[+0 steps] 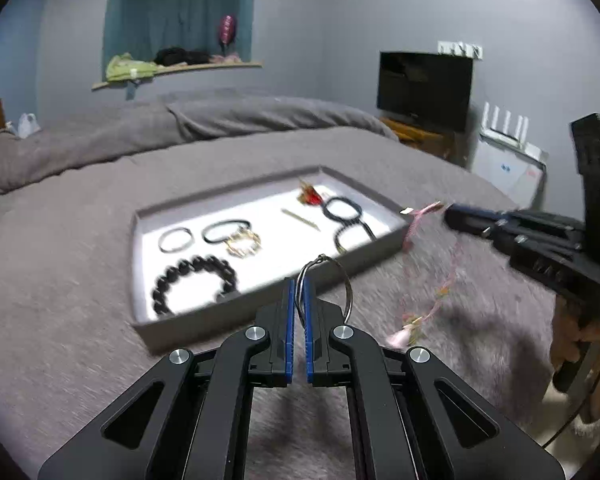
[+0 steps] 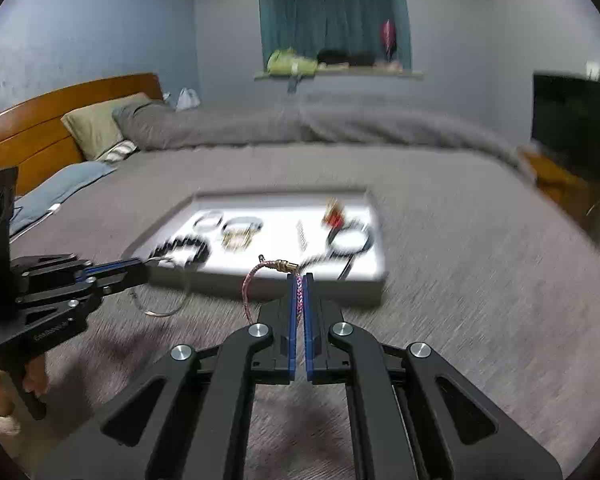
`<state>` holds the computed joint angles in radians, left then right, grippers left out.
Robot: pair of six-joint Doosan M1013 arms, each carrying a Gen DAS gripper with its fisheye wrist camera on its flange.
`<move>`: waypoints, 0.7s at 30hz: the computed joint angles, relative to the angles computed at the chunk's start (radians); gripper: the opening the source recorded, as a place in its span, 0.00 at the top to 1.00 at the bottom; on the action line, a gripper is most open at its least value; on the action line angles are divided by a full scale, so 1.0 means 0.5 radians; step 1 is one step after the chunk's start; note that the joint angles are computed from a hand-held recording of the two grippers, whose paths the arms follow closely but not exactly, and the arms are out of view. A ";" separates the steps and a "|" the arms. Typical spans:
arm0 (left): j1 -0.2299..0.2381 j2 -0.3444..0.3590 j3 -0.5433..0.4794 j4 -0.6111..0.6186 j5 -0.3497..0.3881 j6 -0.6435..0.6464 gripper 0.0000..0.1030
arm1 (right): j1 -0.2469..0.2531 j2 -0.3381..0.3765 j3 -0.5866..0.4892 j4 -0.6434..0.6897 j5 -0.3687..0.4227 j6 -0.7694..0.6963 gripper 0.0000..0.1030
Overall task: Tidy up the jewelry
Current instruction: 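Carry the silver bangle and pink cord bracelet into the tray and open both grippers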
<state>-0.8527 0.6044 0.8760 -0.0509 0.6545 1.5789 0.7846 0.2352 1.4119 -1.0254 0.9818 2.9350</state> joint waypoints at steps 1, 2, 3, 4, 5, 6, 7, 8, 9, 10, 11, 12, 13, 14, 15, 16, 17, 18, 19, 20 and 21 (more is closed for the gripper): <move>0.004 0.012 -0.029 0.011 0.014 -0.022 0.95 | -0.001 0.002 -0.021 -0.058 0.036 -0.001 0.97; 0.010 0.030 -0.069 0.038 0.029 -0.066 0.95 | -0.003 0.000 -0.029 -0.086 0.047 0.010 0.97; 0.018 0.055 -0.120 0.047 0.053 -0.104 0.95 | -0.013 -0.001 -0.044 -0.115 0.050 0.025 0.97; 0.025 0.074 -0.162 0.033 0.076 -0.118 0.95 | -0.024 0.002 -0.061 -0.141 0.049 0.031 0.97; 0.034 0.101 -0.215 0.011 0.103 -0.126 0.95 | -0.033 0.009 -0.081 -0.166 0.055 0.028 0.97; 0.039 0.141 -0.292 0.018 0.141 -0.146 0.95 | -0.039 0.017 -0.100 -0.191 0.061 0.026 0.97; 0.039 0.169 -0.344 0.052 0.174 -0.173 0.95 | -0.047 0.025 -0.117 -0.213 0.063 0.025 0.97; 0.037 0.205 -0.412 0.096 0.213 -0.204 0.95 | -0.059 0.038 -0.143 -0.239 0.064 0.027 0.97; 0.038 0.263 -0.517 0.122 0.280 -0.221 0.95 | -0.072 0.048 -0.162 -0.255 0.054 0.033 0.97; 0.039 0.306 -0.594 0.137 0.329 -0.242 0.95 | -0.080 0.054 -0.174 -0.263 0.047 0.039 0.97; 0.041 0.348 -0.665 0.145 0.378 -0.255 0.95 | -0.096 0.067 -0.193 -0.269 0.030 0.049 0.97; 0.043 0.408 -0.771 0.149 0.459 -0.261 0.95 | -0.109 0.077 -0.205 -0.269 0.006 0.059 0.97; 0.046 0.442 -0.829 0.141 0.503 -0.261 0.95 | -0.132 0.091 -0.218 -0.252 -0.044 0.064 0.97; 0.051 0.487 -0.905 0.116 0.561 -0.255 0.95 | -0.150 0.104 -0.230 -0.222 -0.077 0.054 0.97; 0.057 0.554 -1.023 0.079 0.658 -0.248 0.95 | -0.162 0.115 -0.239 -0.196 -0.102 0.041 0.97; 0.062 0.580 -1.066 0.053 0.701 -0.241 0.95 | -0.184 0.131 -0.251 -0.140 -0.149 0.013 0.97; 0.067 0.620 -1.137 0.025 0.761 -0.231 0.95 | -0.197 0.143 -0.259 -0.096 -0.176 -0.008 0.97; 0.071 0.665 -1.214 -0.003 0.830 -0.216 0.95 | -0.212 0.153 -0.265 -0.044 -0.206 -0.031 0.97; 0.076 0.698 -1.273 -0.023 0.892 -0.205 0.95 | -0.228 0.162 -0.268 0.017 -0.241 -0.056 0.97; 0.079 0.722 -1.317 -0.036 0.933 -0.202 0.95 | -0.241 0.172 -0.273 0.063 -0.264 -0.073 0.97; 0.084 0.749 -1.364 -0.064 0.976 -0.198 0.95 | -0.256 0.179 -0.274 0.117 -0.292 -0.092 0.97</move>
